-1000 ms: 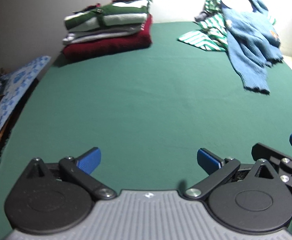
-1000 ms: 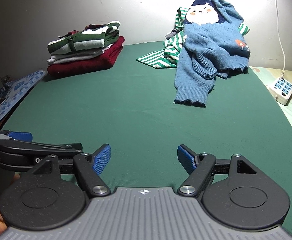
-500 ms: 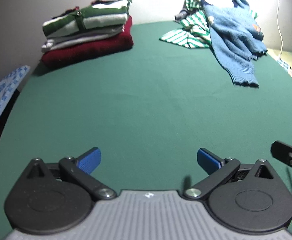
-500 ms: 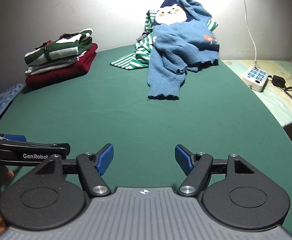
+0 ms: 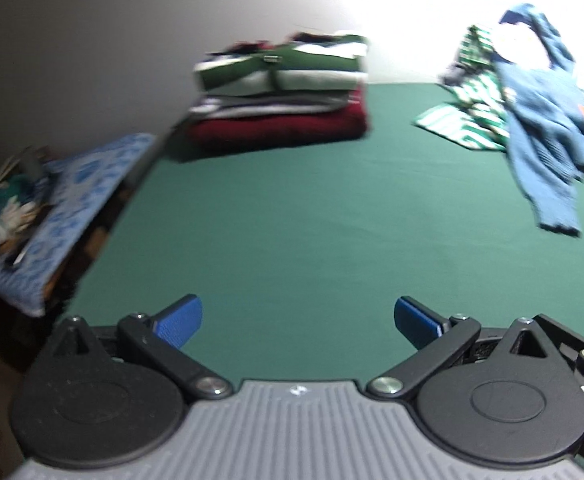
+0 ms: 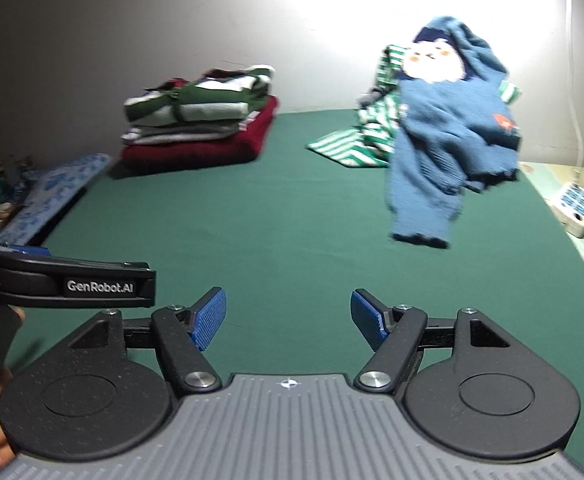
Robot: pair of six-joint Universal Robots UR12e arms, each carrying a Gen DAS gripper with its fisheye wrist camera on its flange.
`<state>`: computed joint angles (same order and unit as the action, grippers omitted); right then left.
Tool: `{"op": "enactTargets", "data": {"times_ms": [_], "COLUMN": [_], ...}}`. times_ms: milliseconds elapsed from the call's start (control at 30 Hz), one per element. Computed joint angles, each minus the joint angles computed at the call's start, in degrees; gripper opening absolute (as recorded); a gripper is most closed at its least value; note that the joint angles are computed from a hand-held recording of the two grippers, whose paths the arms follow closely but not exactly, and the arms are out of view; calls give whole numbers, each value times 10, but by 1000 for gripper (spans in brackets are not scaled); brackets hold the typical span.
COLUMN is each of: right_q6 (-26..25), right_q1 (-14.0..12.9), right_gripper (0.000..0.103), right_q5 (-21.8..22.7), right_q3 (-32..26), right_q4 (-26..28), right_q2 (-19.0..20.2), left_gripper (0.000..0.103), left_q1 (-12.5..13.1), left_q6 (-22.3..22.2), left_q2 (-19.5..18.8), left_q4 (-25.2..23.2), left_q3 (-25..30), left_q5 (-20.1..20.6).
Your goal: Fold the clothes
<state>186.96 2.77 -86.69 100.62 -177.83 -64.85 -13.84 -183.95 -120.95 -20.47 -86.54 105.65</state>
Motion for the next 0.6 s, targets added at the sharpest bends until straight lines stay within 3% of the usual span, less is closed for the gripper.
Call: {"op": "enactTargets", "data": {"times_ms": [167,333,500,600], "right_q6": [-10,3,19,31], "right_q1": [20,39,57,64], "right_gripper": [72,72,72,73], "right_q5": [6,-13,-37,-48], "right_q3": [-19,-31,-44,-48], "right_q4": [2,15,22,24], "right_q2": [9,11,13,14], "left_gripper": [102,102,102,102], "left_q1": [18,33,50,58], "left_q6": [-15,-2,14,12], "left_q2": [21,36,47,51], "left_q4": [0,14,22,-3], "left_q3": [-30,-51,-60,-57], "left_q5": [8,7,-16,-31]}}
